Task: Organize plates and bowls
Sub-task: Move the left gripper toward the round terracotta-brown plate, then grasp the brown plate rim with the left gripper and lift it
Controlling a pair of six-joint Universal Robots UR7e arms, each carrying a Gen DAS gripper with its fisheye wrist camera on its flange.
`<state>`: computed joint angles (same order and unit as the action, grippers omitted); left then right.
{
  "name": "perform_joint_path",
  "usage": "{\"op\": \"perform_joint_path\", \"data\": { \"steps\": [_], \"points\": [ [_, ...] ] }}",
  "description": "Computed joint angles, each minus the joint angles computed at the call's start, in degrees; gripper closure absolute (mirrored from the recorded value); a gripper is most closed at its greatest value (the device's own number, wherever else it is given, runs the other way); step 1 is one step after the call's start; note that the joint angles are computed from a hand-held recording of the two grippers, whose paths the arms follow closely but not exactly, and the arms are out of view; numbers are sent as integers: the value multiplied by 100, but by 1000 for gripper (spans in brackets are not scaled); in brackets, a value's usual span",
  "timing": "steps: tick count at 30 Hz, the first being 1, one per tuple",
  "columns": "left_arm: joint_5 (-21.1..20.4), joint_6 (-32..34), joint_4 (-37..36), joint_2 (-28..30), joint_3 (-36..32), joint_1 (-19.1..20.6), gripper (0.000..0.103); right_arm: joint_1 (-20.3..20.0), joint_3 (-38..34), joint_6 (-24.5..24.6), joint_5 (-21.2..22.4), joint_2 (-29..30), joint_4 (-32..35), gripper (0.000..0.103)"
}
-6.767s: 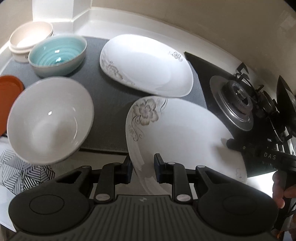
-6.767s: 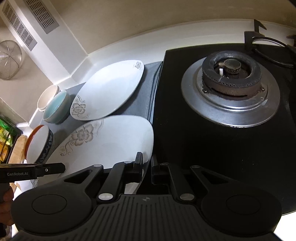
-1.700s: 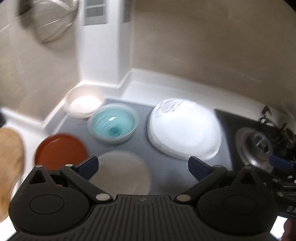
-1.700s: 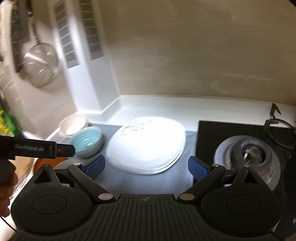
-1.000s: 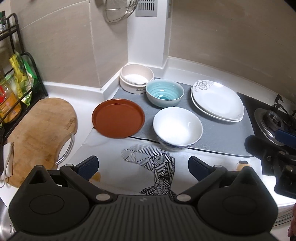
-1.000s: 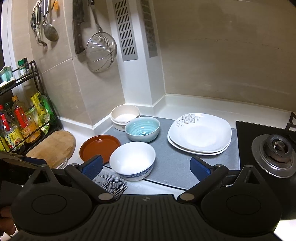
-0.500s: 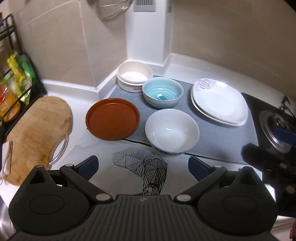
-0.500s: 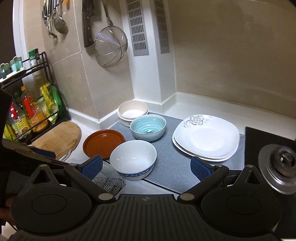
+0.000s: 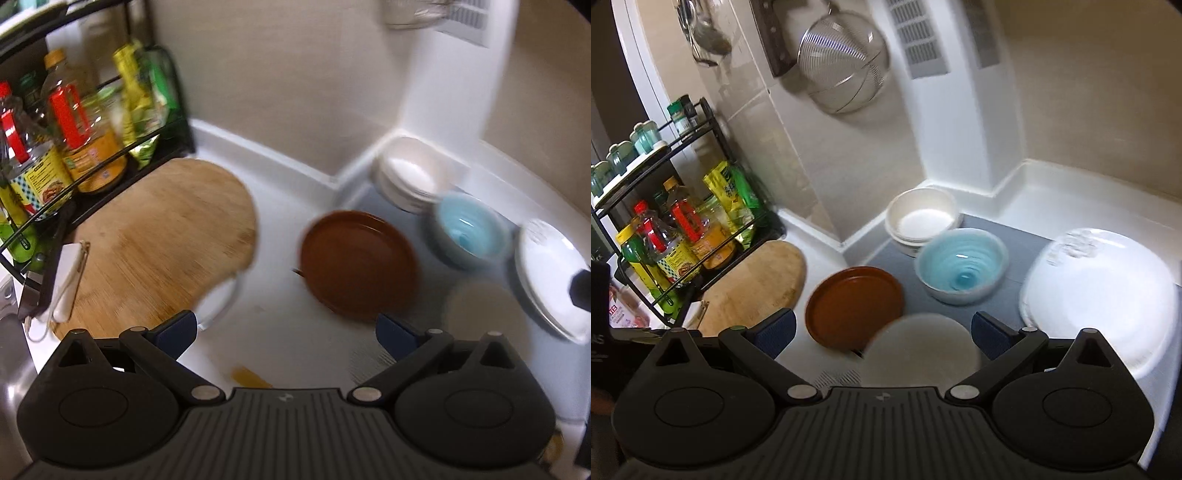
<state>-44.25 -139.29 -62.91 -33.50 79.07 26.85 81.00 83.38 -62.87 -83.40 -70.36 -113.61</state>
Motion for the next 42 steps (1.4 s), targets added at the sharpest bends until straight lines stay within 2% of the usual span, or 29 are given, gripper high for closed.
{"op": "perform_joint_path", "data": {
  "steps": [6, 10, 15, 20, 24, 27, 33, 34, 37, 38, 39, 40, 41, 42],
  "points": [
    [117, 537, -661, -820, 892, 539, 0, 588, -355, 705, -742, 856, 41, 2],
    [313, 1371, -1733, -1302, 1536, 838, 0, 845, -437, 936, -1291, 1342, -208, 2],
    [374, 2784, -3281, -1595, 2081, 1239, 0, 1003, -743, 1306, -2029, 1871, 53, 2],
    [396, 3646, -3966, -1572, 2176, 1510, 0, 1090, -908, 1677, -2690, 2222, 129, 2],
    [531, 3807, -3683, -1468, 1997, 1621, 0, 1144, -862, 1685, -2984, 2360, -105, 2],
    [605, 4058, -3823, -1496, 2013, 1666, 1, 1180, -846, 1700, -3228, 2482, -294, 2],
    [798, 4960, -4343, -1460, 2054, 1716, 11, 1171, -970, 2061, -3473, 2675, -181, 2],
    [800, 5149, -4483, -1441, 2056, 1751, 25, 1160, -983, 2109, -3467, 2685, -157, 2],
    [443, 5735, -5493, -1562, 2298, 1889, 51, 1142, -941, 2077, -3441, 2671, -186, 2],
    [465, 5895, -5653, -1571, 2339, 1889, 57, 1141, -923, 2014, -3422, 2657, -178, 7],
    [483, 6043, -5733, -1562, 2349, 1885, 70, 1136, -854, 1923, -3368, 2615, -269, 17],
    [473, 6162, -5879, -1559, 2377, 1889, 81, 1131, -791, 1891, -3321, 2579, -376, 23],
    [467, 6189, -5915, -1551, 2370, 1888, 81, 1122, -723, 1817, -3281, 2533, -488, 43],
    [577, 6103, -5711, -1524, 2320, 1869, 85, 1103, -668, 1655, -3182, 2495, -583, 75]
  ]
}}
